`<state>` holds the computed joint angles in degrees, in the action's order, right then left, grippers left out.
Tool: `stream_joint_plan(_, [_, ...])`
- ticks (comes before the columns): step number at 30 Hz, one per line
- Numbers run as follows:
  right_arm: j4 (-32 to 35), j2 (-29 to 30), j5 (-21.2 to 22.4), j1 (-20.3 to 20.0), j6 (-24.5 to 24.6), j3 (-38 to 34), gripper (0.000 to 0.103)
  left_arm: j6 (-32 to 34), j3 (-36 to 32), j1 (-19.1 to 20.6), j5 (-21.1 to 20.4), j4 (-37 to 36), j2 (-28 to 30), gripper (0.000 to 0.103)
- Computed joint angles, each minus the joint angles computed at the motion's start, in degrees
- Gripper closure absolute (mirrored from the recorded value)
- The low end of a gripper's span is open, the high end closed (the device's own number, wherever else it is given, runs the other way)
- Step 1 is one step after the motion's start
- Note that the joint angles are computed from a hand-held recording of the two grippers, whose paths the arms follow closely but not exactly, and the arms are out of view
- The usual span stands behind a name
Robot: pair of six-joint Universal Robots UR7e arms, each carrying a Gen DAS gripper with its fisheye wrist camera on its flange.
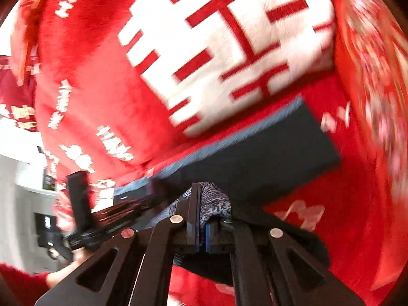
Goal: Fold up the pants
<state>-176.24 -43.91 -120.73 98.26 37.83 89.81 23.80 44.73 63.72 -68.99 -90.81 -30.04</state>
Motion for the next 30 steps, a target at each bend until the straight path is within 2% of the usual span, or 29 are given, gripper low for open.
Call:
stream_joint_plan(2, [3.6,-0.5,0.5,-2.2,-1.9,-1.5,0.100,-0.1,0.6,-0.4,2.6,-4.5,0.7,0.087])
stream_joint_plan(3, [5.6,-0.5,0.4,-3.4,-2.4,-2.4,0.100,-0.5,0.8,-0.5,4.4,-6.5,1.0,0.073])
stream_joint_plan(4, [6.8,-0.3,0.6,-4.3,-2.7,-2.7,0.098,-0.8,1.2,-0.4,6.3,-8.2,1.1,0.056])
stream_joint_plan(5, [8.3,0.0,0.9,-5.4,-3.2,-3.4,0.098,-0.8,1.8,-0.3,7.8,-10.0,1.1,0.018])
stream_joint_plan(6, [9.1,0.2,0.9,-6.1,-3.3,-3.7,0.098,-0.5,4.3,-0.3,9.3,-14.2,0.2,0.012])
stream_joint_plan(7, [9.9,0.5,1.1,-6.8,-3.2,-3.9,0.097,0.1,6.2,-0.2,10.0,-16.8,-0.4,0.012])
stream_joint_plan(9, [12.1,1.2,1.3,-8.2,-2.5,-4.6,0.097,1.1,7.7,-0.2,13.0,-17.1,-0.2,0.012])
stream_joint_plan(10, [13.9,1.5,1.0,-8.7,-1.7,-5.1,0.094,1.5,8.6,-0.2,14.2,-17.7,-0.3,0.012])
stream_joint_plan(12, [15.0,1.6,0.5,-8.9,-0.9,-5.2,0.077,3.0,11.4,-0.4,16.4,-19.6,-0.6,0.012])
stream_joint_plan(14, [12.8,1.2,-1.2,-8.2,-1.7,-4.1,0.018,5.1,14.1,-0.7,17.6,-22.4,-1.3,0.012])
stream_joint_plan(15, [11.1,0.8,-3.6,-7.2,-2.4,-3.4,0.014,5.8,15.3,-0.8,17.9,-23.7,-1.6,0.012])
stream_joint_plan(18, [11.2,-0.5,-6.6,-5.6,-2.6,-2.2,0.014,5.3,15.2,-1.1,19.2,-23.6,-0.8,0.012])
stream_joint_plan(20, [12.7,-1.0,-8.5,-5.1,-1.0,-1.4,0.020,5.0,15.1,-1.2,20.3,-23.7,0.0,0.012])
stream_joint_plan(21, [14.4,-1.1,-8.7,-5.4,0.0,-1.5,0.026,5.2,15.4,-1.2,20.9,-24.4,0.3,0.012])
stream_joint_plan(23, [18.2,-1.3,-8.4,-6.8,2.4,-2.1,0.055,5.8,16.4,-1.2,22.0,-25.9,0.7,0.012])
stream_joint_plan(25, [16.5,-1.5,-7.4,-8.5,3.9,-1.0,0.058,6.1,17.0,-1.2,22.8,-27.0,1.1,0.012])
stream_joint_plan(27, [16.9,-1.3,-5.9,-9.8,4.7,-0.9,0.065,6.0,17.3,-1.1,23.1,-27.5,1.5,0.012])
stream_joint_plan(28, [17.6,-1.2,-5.9,-10.0,4.3,-1.2,0.077,5.6,17.3,-1.0,23.2,-27.1,1.7,0.012])
stream_joint_plan(29, [17.3,-1.1,-5.2,-10.1,3.3,-1.5,0.095,5.0,17.2,-1.0,23.6,-26.8,1.9,0.012])
stream_joint_plan(30, [15.7,-1.1,-4.6,-10.0,2.0,-1.4,0.095,4.6,17.2,-0.9,23.5,-26.7,2.0,0.012])
